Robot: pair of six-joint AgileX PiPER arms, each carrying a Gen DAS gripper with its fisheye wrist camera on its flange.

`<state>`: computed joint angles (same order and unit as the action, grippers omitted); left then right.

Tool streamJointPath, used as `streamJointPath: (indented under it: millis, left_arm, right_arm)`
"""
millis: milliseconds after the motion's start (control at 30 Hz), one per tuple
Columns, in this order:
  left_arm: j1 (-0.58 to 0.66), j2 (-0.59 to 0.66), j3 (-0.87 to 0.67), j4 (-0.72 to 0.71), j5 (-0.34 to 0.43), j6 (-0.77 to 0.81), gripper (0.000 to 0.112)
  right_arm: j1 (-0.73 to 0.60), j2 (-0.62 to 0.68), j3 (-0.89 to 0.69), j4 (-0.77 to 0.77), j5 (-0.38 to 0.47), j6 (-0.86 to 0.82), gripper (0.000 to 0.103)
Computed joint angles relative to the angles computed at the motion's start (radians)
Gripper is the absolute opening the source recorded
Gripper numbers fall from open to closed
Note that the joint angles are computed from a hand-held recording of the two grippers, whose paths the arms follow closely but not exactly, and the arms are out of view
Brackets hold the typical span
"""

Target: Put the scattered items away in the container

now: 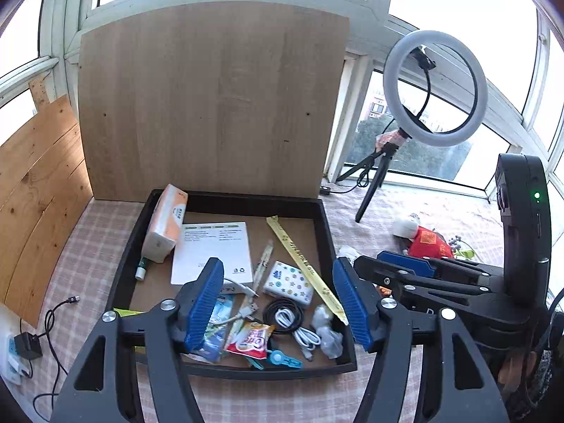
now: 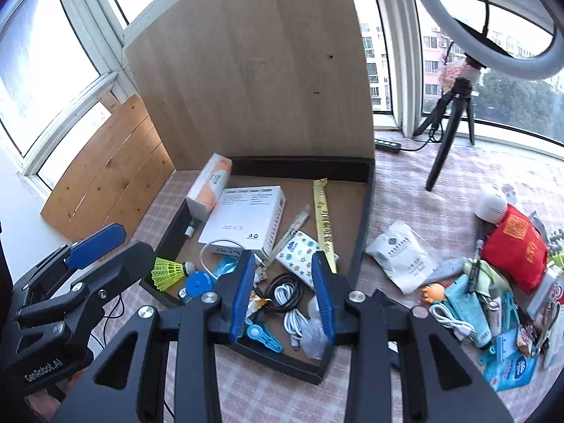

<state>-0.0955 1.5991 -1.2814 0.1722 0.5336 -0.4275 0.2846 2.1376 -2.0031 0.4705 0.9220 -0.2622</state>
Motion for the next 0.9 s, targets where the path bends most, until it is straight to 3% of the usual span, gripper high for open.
streamJointPath:
  millis: [167,267,500,767,900]
  left_arm:
    - [-0.091,-0.004,-0.002,0.056,0.022,-0.071,0.069]
    - [-0.138,0.001,-0.002,0.07,0.029,-0.112,0.071]
    - [-0.28,0.024,-0.028,0.158,0.082,-0.243,0.076]
    - [-0.458,0.035,-0.063,0.368,0.172,-0.485,0.079]
    - [-0.498,0.064,-0.095,0.348,0.214,-0.482,0.079]
  right_arm:
    - [-0.07,-0.152,0.249,0.026,-0.103,-0.096,0.033]
    - [-0.135,-0.208,0.342,0.054,-0.122,-0.142,0.033]
    - [-0.282,-0.311,0.498,0.102,-0.14,-0.234,0.033]
    - [-0.424,-0.41,0.662,0.146,-0.164,-0.367,0.034]
    - [-0.492,-0.429,0.703,0.184,-0.142,-0.423,0.034]
